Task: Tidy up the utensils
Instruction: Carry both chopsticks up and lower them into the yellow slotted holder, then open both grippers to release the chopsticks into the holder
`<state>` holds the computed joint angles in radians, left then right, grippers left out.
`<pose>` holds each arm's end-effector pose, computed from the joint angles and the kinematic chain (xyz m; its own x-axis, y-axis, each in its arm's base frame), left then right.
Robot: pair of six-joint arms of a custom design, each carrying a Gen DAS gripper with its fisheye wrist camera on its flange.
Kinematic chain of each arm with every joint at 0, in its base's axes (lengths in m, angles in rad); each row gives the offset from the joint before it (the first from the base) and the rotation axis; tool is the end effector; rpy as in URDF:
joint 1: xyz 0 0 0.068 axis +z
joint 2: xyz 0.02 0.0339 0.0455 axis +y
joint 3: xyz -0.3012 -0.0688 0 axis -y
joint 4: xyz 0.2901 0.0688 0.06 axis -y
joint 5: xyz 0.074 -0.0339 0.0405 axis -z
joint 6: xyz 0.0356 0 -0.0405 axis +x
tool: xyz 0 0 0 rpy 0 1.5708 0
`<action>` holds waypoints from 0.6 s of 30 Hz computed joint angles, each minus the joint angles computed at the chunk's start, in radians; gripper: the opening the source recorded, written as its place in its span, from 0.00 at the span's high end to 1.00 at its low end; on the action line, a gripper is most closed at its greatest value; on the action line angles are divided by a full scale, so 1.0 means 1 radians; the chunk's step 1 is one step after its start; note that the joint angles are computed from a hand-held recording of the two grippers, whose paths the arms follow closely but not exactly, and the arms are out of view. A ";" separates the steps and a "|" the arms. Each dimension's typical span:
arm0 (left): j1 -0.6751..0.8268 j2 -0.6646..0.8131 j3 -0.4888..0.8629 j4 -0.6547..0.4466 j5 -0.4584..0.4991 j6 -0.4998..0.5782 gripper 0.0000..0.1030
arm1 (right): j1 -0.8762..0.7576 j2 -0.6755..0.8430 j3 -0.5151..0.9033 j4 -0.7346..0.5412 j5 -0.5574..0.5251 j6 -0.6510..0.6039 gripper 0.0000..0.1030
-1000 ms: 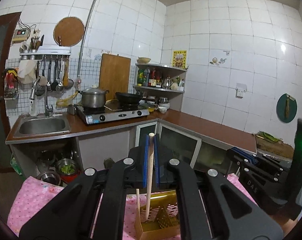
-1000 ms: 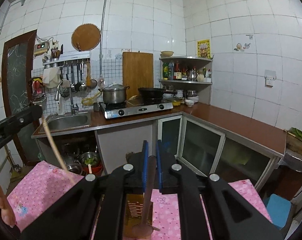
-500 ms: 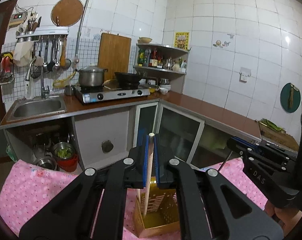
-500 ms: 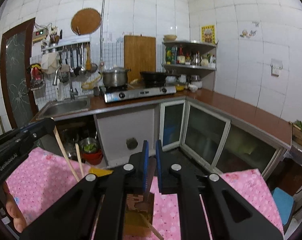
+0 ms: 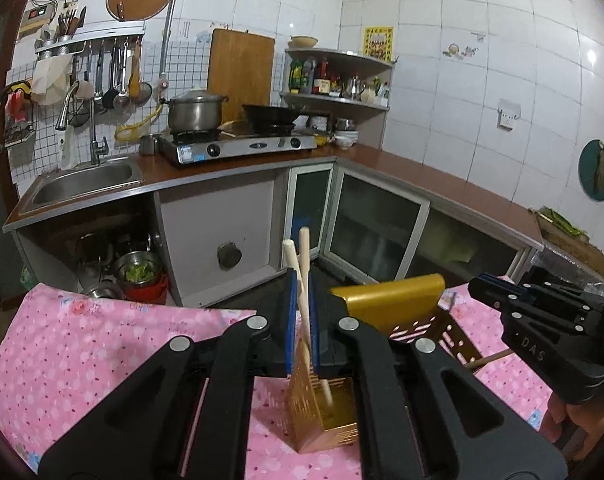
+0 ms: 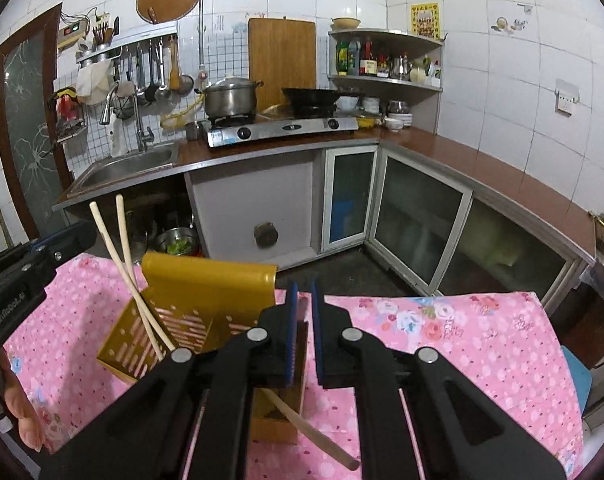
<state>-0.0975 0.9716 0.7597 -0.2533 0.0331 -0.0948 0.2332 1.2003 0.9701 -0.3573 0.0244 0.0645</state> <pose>0.2430 -0.0250 0.3107 -0.4565 -0.0504 -0.8883 0.0839 0.9915 -0.0994 0.2904 0.0681 0.3257 -0.5518 -0.0648 -0.8315 -0.1761 0.9836 0.0402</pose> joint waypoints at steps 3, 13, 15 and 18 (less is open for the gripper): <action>0.015 -0.021 0.000 -0.027 0.011 0.003 0.92 | -0.011 -0.027 -0.012 -0.012 -0.019 0.004 0.92; 0.106 -0.239 -0.012 -0.234 0.042 0.035 0.21 | -0.021 -0.267 -0.076 -0.104 0.011 0.003 0.49; 0.158 -0.295 -0.031 -0.279 0.072 0.047 0.13 | -0.015 -0.343 -0.119 -0.128 0.024 0.013 0.44; 0.263 -0.390 -0.074 -0.357 0.147 0.075 0.05 | 0.021 -0.451 -0.194 -0.158 0.068 0.043 0.34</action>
